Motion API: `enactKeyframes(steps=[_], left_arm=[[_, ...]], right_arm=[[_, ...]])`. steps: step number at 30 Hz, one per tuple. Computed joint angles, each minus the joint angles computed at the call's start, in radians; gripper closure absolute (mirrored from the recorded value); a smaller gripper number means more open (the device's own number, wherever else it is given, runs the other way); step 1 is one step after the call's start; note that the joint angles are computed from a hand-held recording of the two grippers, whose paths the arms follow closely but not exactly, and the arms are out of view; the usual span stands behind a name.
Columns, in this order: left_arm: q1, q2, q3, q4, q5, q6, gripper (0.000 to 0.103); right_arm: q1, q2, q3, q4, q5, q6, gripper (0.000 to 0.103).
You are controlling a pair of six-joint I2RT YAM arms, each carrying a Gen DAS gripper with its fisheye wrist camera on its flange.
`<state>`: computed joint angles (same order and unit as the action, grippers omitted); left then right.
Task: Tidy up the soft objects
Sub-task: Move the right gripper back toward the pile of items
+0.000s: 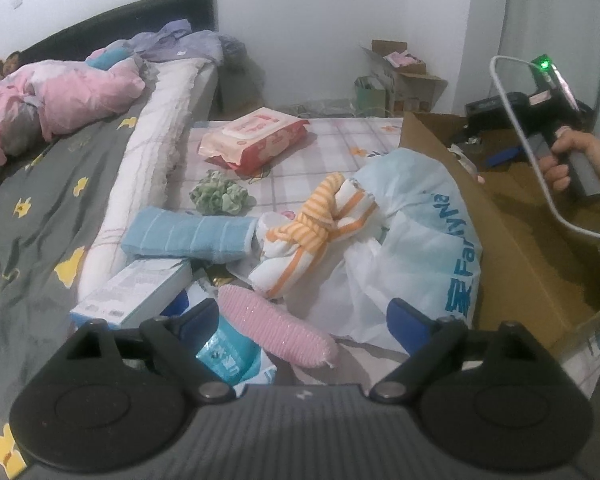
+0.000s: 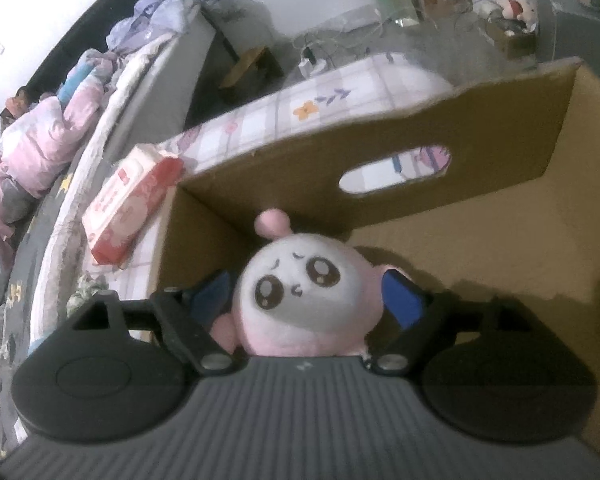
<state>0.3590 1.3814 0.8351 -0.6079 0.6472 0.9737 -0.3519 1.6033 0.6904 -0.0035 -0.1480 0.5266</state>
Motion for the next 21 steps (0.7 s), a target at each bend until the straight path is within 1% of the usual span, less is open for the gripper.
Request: enactKeyframes(steps=[5,11,14,16,19,21], left_arm=[[0.06,0.01,0.012,-0.038,0.043,0.039,0.011],[0.142,0.027,0.035,-0.074,0.096,0.098,0.008],[0.185,0.05,0.059,-0.097,0.127,0.122,0.007],[0.215,0.064,0.068,-0.106,0.151,0.139,0.007],[0.262,0.091,0.09,-0.127,0.189,0.175,0.007],[0.287,0.106,0.103,-0.126,0.207,0.184,0.007]], right_arm=[[-0.011,-0.149,-0.048,-0.07,0.013,-0.019,0.018],[0.037,-0.407,-0.106,-0.187,0.043,-0.04,0.018],[0.1,-0.532,-0.1,-0.27,0.032,-0.022,0.018],[0.161,-0.584,-0.078,-0.318,0.035,0.006,0.018],[0.283,-0.606,-0.027,-0.368,0.055,0.051,0.018],[0.368,-0.592,0.005,-0.373,0.061,0.089,0.018]])
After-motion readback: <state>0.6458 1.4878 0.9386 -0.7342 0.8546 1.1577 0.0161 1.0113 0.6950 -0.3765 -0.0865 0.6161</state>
